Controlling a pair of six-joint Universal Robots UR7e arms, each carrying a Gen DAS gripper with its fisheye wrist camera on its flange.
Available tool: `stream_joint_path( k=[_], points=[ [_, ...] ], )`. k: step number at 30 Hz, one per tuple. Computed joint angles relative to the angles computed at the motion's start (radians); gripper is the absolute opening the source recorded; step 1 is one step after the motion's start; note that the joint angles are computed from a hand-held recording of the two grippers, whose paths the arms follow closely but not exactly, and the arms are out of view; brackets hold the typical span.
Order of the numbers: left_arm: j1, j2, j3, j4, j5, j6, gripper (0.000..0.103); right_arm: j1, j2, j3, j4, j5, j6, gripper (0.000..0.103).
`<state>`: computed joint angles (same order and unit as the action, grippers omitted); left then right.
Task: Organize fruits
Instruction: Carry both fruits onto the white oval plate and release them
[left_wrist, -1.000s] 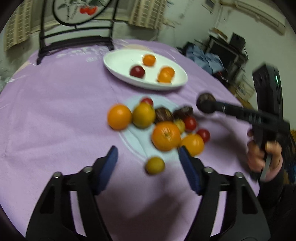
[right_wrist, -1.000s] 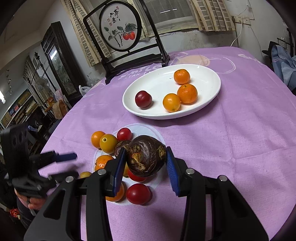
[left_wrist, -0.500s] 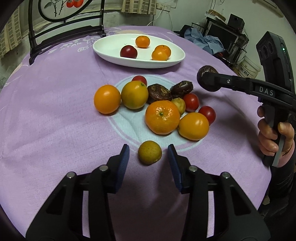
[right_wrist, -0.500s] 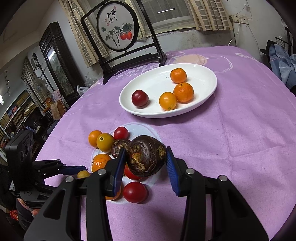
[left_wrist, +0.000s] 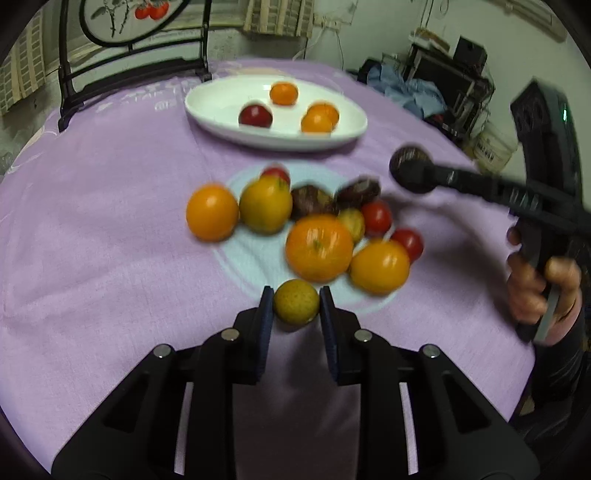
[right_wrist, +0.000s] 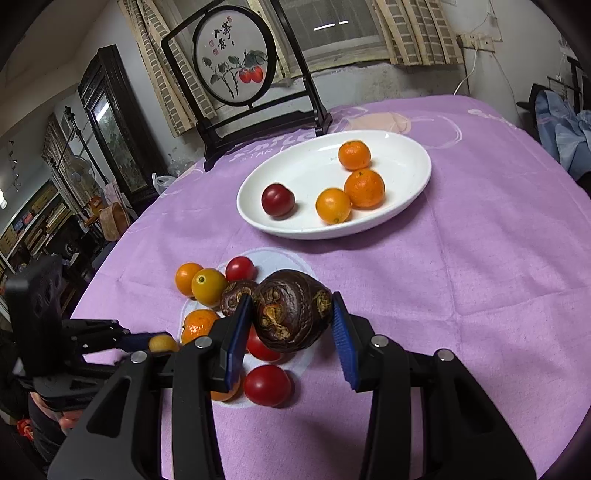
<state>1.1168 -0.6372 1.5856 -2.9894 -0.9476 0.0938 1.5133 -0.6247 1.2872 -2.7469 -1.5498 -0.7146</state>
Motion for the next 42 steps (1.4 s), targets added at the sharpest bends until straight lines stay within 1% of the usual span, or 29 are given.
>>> stream_joint_path(
  k=[3,6,7,9,10,12,13,15,17,19,22,26,27,28,29,30,32,33,34,35,38,39,41,42],
  points=[
    [-0.007,0.014,-0.051,-0.064,-0.024,0.037,0.025,0.004,0.009,-0.012,-0.032,0.019,-0.004,0.043],
    [-0.011,0.051,-0.152,-0.096,-0.039,0.066,0.025,0.010,0.036,-0.065,-0.056,0.055,0.004,0.043],
    [-0.012,0.065,-0.187,-0.102,-0.035,0.071,0.025,0.013,0.051,-0.093,-0.063,0.062,0.007,0.043],
    [-0.012,0.111,-0.285,-0.103,-0.002,0.082,0.025,0.022,0.100,-0.178,-0.063,0.062,0.023,0.043],
    [-0.007,0.137,-0.350,-0.075,0.009,0.073,0.025,0.026,0.124,-0.220,-0.055,0.059,0.029,0.043],
    [0.002,0.188,-0.464,-0.021,0.029,0.065,0.025,0.034,0.189,-0.339,0.000,0.047,0.052,0.043],
    [0.010,0.224,-0.540,0.017,0.047,0.059,0.025,0.038,0.219,-0.391,0.021,0.037,0.058,0.043],
    [0.025,0.272,-0.644,0.090,0.066,0.034,0.025,0.045,0.269,-0.473,0.048,0.007,0.050,0.043],
    [0.044,0.328,-0.764,0.179,0.078,0.003,0.025,0.047,0.302,-0.536,0.090,-0.007,0.051,0.043],
    [0.055,0.367,-0.848,0.249,0.097,-0.019,0.025,0.049,0.338,-0.606,0.137,-0.017,0.053,0.043],
    [0.070,0.412,-0.946,0.337,0.109,-0.045,0.025,0.054,0.376,-0.671,0.167,-0.035,0.040,0.043],
    [0.079,0.436,-0.996,0.390,0.123,-0.062,0.026,0.057,0.410,-0.737,0.222,-0.043,0.036,0.044],
    [0.078,0.440,-1.008,0.403,0.131,-0.071,0.034,0.058,0.415,-0.750,0.244,-0.048,0.036,0.047],
    [0.076,0.429,-0.991,0.403,0.138,-0.084,0.047,0.059,0.412,-0.750,0.258,-0.049,0.038,0.050],
    [0.071,0.411,-0.958,0.378,0.145,-0.089,0.071,0.059,0.405,-0.744,0.272,-0.053,0.042,0.055],
    [0.063,0.389,-0.911,0.317,0.159,-0.078,0.080,0.059,0.393,-0.728,0.276,-0.046,0.040,0.056],
    [0.049,0.349,-0.835,0.239,0.166,-0.050,0.083,0.059,0.345,-0.647,0.238,-0.026,0.026,0.056],
    [0.040,0.313,-0.771,0.194,0.161,-0.038,0.088,0.059,0.324,-0.613,0.227,-0.014,0.020,0.057],
    [0.033,0.288,-0.724,0.153,0.160,-0.027,0.091,0.059,0.291,-0.562,0.217,0.004,0.012,0.058],
    [0.027,0.262,-0.669,0.101,0.162,-0.013,0.095,0.060,0.269,-0.529,0.213,0.004,0.014,0.058],
    [0.013,0.193,-0.498,-0.053,0.200,0.027,0.095,0.057,0.213,-0.448,0.239,0.030,0.022,0.062],
    [0.013,0.181,-0.465,-0.081,0.208,0.031,0.095,0.056,0.199,-0.429,0.255,0.032,0.028,0.062],
    [0.016,0.143,-0.370,-0.134,0.230,0.009,0.095,0.054,0.175,-0.388,0.283,0.021,0.033,0.062],
    [0.020,0.129,-0.339,-0.146,0.234,-0.011,0.095,0.056,0.165,-0.370,0.296,0.002,0.030,0.062]
  ],
)
